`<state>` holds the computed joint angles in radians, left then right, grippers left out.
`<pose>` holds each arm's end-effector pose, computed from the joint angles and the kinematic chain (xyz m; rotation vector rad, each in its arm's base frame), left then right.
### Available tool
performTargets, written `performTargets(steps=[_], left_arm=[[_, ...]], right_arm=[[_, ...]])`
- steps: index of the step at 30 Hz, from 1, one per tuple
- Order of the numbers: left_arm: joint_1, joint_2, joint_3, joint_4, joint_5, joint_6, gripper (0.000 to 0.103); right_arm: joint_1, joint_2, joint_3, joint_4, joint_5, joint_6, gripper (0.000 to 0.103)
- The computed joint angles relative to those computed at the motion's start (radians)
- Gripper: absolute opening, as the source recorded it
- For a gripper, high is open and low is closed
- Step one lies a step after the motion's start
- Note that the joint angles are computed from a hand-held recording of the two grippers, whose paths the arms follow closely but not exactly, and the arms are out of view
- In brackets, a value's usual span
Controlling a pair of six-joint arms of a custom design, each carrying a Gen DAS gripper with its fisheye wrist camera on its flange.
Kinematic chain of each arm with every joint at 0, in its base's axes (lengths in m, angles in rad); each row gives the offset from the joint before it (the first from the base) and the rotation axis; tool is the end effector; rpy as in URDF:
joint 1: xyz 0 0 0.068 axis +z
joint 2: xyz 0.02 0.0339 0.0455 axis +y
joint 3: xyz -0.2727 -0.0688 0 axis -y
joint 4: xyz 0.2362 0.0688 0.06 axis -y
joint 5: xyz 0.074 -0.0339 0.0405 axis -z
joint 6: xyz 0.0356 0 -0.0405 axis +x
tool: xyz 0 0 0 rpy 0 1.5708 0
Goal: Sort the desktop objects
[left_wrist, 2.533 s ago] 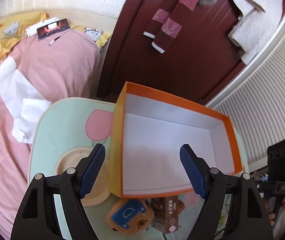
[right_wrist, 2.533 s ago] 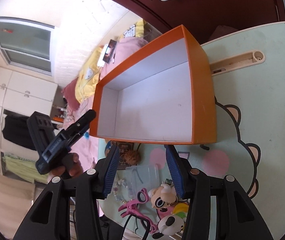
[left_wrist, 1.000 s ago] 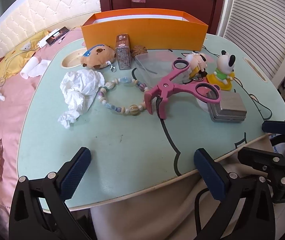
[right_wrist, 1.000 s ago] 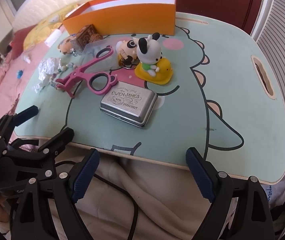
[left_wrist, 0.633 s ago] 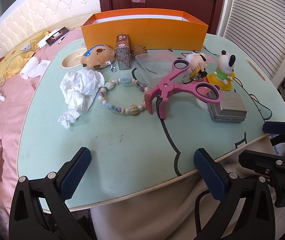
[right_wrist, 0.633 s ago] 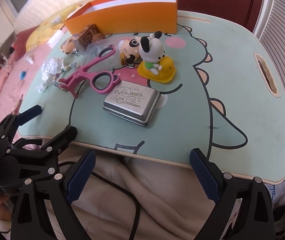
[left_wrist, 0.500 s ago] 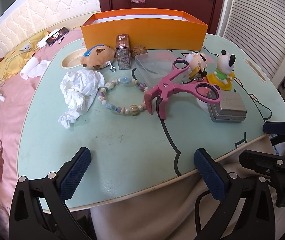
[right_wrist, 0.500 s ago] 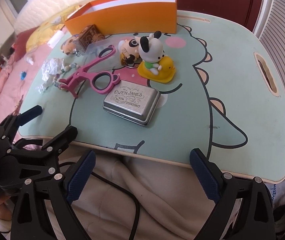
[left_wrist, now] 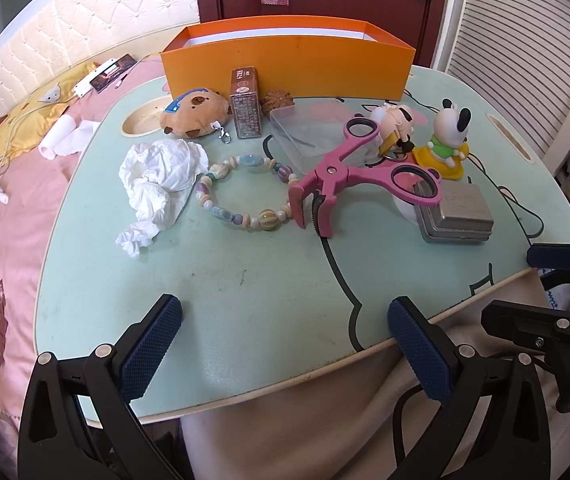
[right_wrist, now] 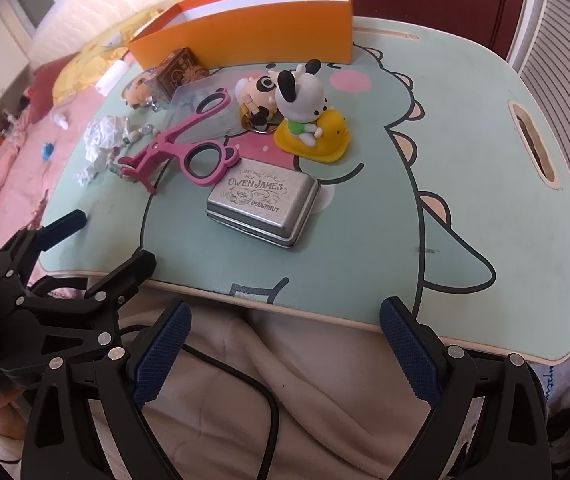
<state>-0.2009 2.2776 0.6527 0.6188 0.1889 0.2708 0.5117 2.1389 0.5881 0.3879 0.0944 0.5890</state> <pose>0.2951 -0.0669 -0.0103 0.6674 2.4757 -0.2167 0.2413 0.1317 0.0079 0.1326 2.7363 0.1860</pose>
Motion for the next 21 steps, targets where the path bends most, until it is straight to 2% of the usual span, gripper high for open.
performTargets(steps=[21], left_arm=[[0.023,0.002,-0.001,0.014,0.020,-0.001,0.103]], right_arm=[[-0.012,-0.002,-0.013,0.032,-0.037,0.011,0.098]])
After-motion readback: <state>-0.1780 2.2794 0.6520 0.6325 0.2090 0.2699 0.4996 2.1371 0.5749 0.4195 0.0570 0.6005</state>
